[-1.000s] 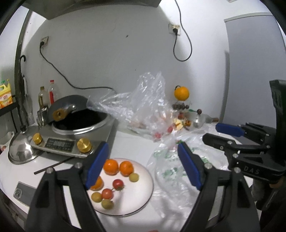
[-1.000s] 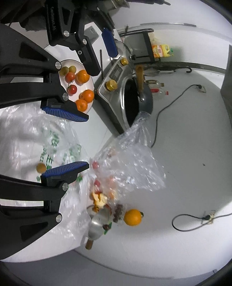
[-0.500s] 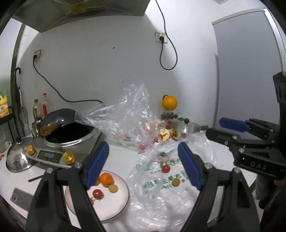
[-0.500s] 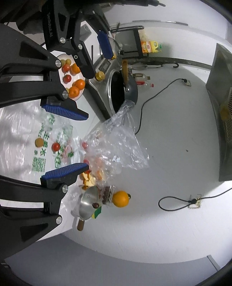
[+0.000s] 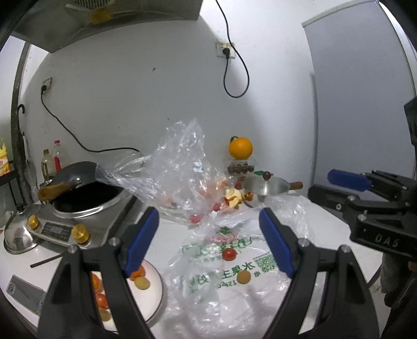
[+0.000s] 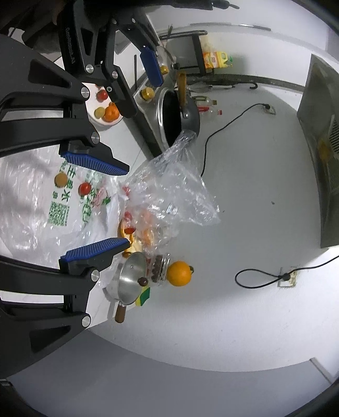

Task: Organize fruits
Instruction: 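Move both open grippers back to the fruits on the plastic bag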

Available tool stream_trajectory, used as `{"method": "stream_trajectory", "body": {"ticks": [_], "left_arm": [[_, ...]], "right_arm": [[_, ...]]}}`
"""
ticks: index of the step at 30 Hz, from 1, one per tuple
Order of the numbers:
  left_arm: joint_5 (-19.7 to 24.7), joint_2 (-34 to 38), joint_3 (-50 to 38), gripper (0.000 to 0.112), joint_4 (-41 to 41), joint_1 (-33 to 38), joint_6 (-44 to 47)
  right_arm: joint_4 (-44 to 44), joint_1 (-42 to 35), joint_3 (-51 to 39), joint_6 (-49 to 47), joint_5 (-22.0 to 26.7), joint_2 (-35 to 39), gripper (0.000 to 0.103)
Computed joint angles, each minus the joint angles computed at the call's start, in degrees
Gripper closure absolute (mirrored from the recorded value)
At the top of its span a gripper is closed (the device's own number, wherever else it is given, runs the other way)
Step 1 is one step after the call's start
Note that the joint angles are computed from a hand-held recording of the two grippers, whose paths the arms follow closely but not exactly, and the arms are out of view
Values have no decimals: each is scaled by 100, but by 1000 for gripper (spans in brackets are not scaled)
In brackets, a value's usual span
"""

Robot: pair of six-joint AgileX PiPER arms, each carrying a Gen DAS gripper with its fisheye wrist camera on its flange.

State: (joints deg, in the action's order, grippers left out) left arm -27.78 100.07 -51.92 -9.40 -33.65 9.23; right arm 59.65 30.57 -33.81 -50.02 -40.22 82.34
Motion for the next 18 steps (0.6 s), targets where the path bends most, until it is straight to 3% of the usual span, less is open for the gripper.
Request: {"method": "stream_trajectory", "body": {"ticks": [11, 18], "left_arm": [[-114, 997, -750, 32, -716, -351, 670], [541, 1562, -1467, 32, -1419, -457, 1429]], "right_arm": [[-1874, -1157, 193, 1576, 369, 336, 50], [-3052, -1753, 152, 2556, 488, 688, 50]]}}
